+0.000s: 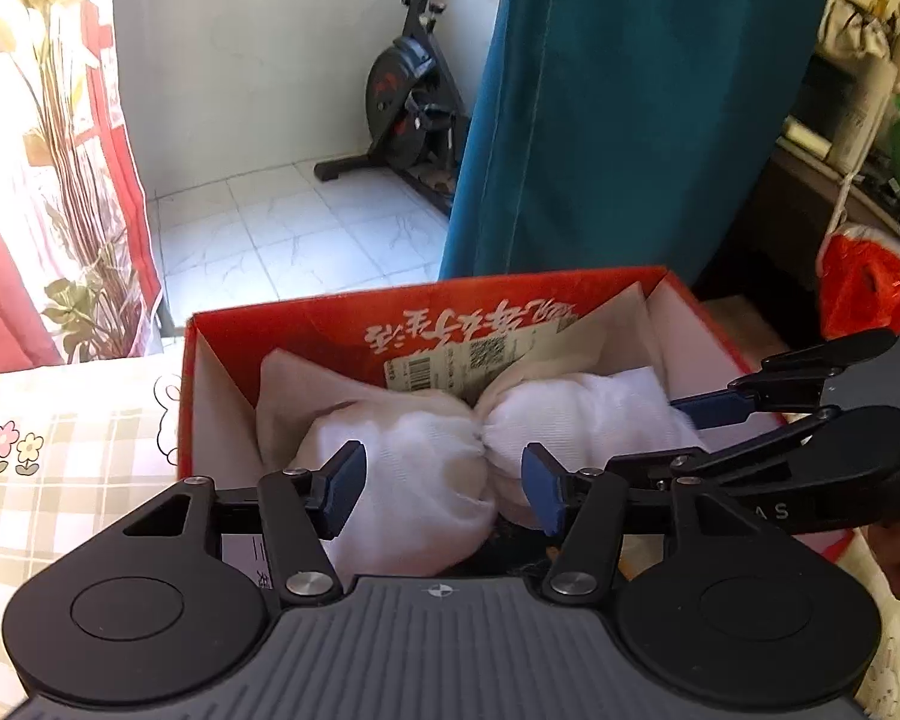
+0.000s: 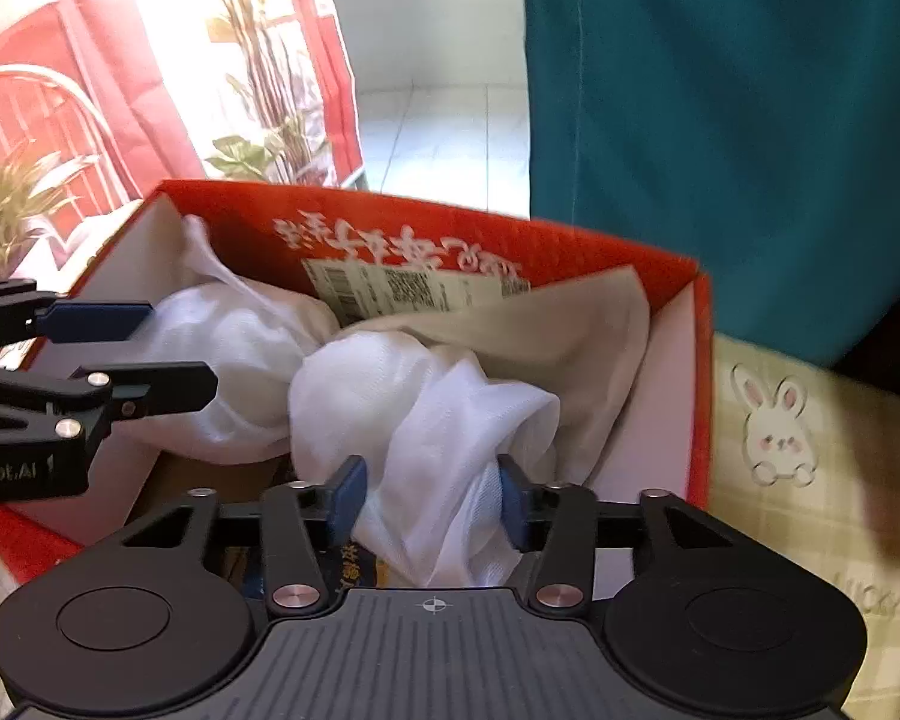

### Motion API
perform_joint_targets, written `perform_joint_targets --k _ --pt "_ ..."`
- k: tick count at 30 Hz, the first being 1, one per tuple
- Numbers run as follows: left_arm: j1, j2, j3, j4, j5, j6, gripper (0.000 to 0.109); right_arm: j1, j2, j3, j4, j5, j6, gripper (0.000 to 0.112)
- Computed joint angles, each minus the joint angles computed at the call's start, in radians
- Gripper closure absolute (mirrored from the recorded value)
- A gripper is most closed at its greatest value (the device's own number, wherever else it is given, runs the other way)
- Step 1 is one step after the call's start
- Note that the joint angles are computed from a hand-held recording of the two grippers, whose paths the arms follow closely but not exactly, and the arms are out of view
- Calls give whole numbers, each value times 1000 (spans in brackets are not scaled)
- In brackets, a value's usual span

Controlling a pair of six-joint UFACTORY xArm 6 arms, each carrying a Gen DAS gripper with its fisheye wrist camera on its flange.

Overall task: Organize soft objects
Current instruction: 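Lift the white cloth into the red box and open both grippers, then withdraw both grippers and move them to the orange floral cloth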

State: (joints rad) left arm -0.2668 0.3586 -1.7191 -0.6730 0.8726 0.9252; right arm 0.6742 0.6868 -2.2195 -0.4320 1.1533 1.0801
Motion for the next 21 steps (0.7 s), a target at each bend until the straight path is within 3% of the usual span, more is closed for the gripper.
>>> perform_joint_targets --k 4,8,10,12,14,21 --pt "14 -78 78 -40 -22 50 47 32 -79 94 -80 -43 49 53" --pt "32 -160 163 -70 -56 90 42 67 -168 216 -191 -105 176 27" --pt "43 -199 205 -99 -76 119 33 88 -197 255 -250 -111 231 17" --pt "50 -253 267 -132 -117 157 11 110 -222 284 -301 -108 273 10" --pt "53 -309 334 -161 -180 191 6 126 -241 308 -331 -109 304 10" --pt "44 -452 524 -165 -326 282 6 192 -317 421 -416 -118 435 10"
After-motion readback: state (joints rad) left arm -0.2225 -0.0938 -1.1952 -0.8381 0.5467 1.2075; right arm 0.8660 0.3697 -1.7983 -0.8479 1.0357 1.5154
